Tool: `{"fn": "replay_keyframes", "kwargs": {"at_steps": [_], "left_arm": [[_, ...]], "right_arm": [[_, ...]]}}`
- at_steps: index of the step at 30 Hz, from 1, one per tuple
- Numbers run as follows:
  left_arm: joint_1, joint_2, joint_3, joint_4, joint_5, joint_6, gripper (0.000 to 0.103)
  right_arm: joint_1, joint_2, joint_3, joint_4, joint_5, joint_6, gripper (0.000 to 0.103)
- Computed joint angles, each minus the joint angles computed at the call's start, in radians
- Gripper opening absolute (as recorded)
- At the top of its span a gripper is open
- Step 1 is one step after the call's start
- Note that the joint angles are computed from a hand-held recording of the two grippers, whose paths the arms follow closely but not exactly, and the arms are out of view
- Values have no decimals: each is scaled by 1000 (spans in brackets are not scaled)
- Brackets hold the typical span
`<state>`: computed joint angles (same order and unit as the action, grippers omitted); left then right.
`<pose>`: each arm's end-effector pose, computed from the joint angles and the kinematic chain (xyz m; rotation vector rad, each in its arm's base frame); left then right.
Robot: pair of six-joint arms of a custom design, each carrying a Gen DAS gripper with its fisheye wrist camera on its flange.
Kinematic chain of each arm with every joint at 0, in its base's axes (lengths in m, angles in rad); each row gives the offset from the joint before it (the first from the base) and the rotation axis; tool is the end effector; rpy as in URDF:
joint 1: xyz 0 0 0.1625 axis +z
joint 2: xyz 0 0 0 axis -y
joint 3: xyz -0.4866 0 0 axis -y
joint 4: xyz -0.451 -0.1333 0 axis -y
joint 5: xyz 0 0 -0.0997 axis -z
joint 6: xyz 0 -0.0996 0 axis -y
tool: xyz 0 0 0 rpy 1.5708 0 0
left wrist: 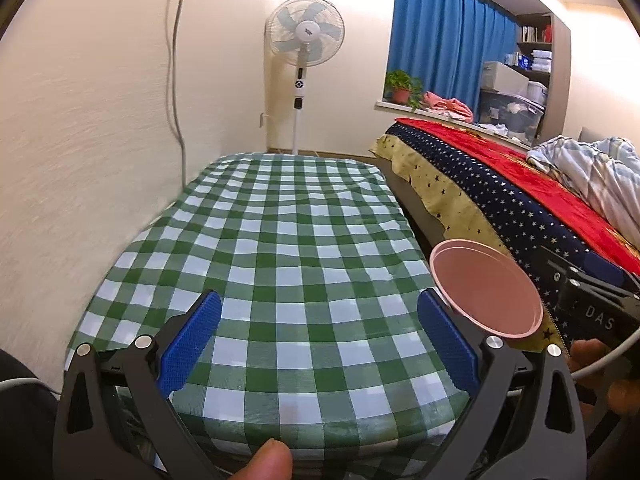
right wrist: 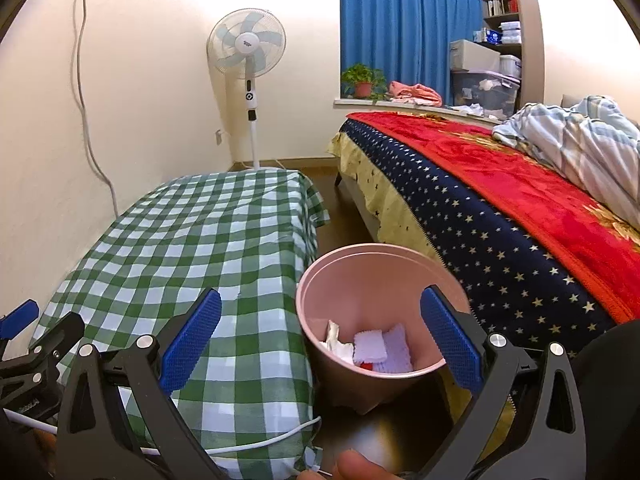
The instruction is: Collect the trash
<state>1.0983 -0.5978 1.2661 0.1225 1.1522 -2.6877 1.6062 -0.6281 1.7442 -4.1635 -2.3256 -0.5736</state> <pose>-0.1863 -0.7463 0.0221 0.9381 2.3756 -1.0509 0.0889 -0.6707 0.1357 -0.0760 -1.8229 1.3247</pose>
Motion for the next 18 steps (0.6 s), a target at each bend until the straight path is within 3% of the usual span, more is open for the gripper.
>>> {"fn": "replay_keyframes", "kwargs": {"at_steps": [18], "left_arm": [[-2, 4, 0, -2, -19, 6, 95]], "right_arm": [[1, 10, -12, 19, -8, -18, 98]]}}
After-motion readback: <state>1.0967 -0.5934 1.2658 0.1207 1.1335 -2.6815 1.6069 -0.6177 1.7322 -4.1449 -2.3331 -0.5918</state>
